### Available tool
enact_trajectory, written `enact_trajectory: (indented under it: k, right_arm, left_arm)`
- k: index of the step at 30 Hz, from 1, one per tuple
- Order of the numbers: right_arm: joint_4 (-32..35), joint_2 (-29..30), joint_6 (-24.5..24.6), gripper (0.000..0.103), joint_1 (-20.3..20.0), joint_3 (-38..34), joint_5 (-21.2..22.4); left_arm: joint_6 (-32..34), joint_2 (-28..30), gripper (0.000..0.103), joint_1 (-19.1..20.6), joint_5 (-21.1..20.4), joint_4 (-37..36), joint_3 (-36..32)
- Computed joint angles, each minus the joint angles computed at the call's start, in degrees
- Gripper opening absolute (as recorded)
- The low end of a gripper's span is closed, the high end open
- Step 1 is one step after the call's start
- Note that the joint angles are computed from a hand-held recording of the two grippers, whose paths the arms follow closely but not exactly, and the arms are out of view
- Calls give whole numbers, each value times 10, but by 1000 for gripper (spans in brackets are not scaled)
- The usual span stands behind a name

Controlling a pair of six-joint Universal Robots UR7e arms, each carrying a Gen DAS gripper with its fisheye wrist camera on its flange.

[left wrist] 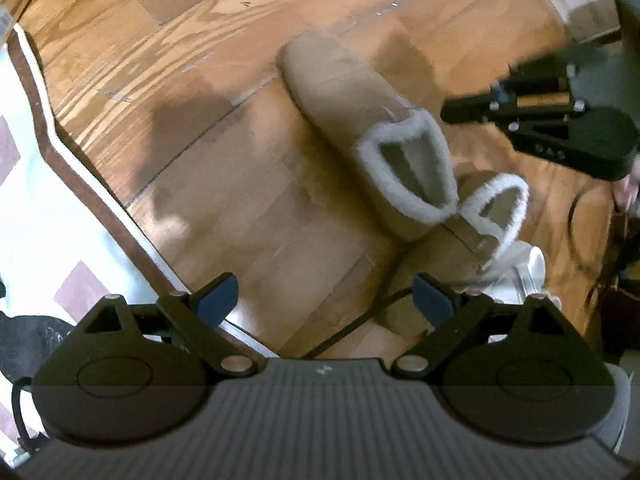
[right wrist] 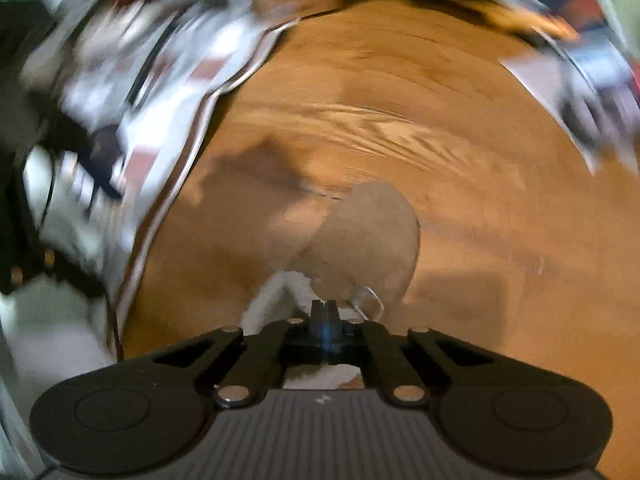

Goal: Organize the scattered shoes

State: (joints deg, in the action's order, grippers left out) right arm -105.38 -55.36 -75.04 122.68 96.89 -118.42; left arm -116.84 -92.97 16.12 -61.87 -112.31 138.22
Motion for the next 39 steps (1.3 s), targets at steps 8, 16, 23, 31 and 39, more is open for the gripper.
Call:
enact_trajectory:
  k: [8,16,23,31,39]
  right_arm:
    - [40,48,313,64,-23,-30,-64]
    - [14,70,443,22,-97,13,-67]
    - [-55,39,198,10,-59,45,-47]
    - [-97,8,-142,9,-5,69,-87]
    - [-147,22,-246,63,-2,68,-163]
  left_arm:
    - [39,9,95,14,-2,-43,8]
    - [0,-17,95,7,-18,15,9]
    - [-11,-17,95,2,-36,18,14]
    - [5,-7,95,10,-31,9,5]
    - [64,26,95,29,-29,-60,4]
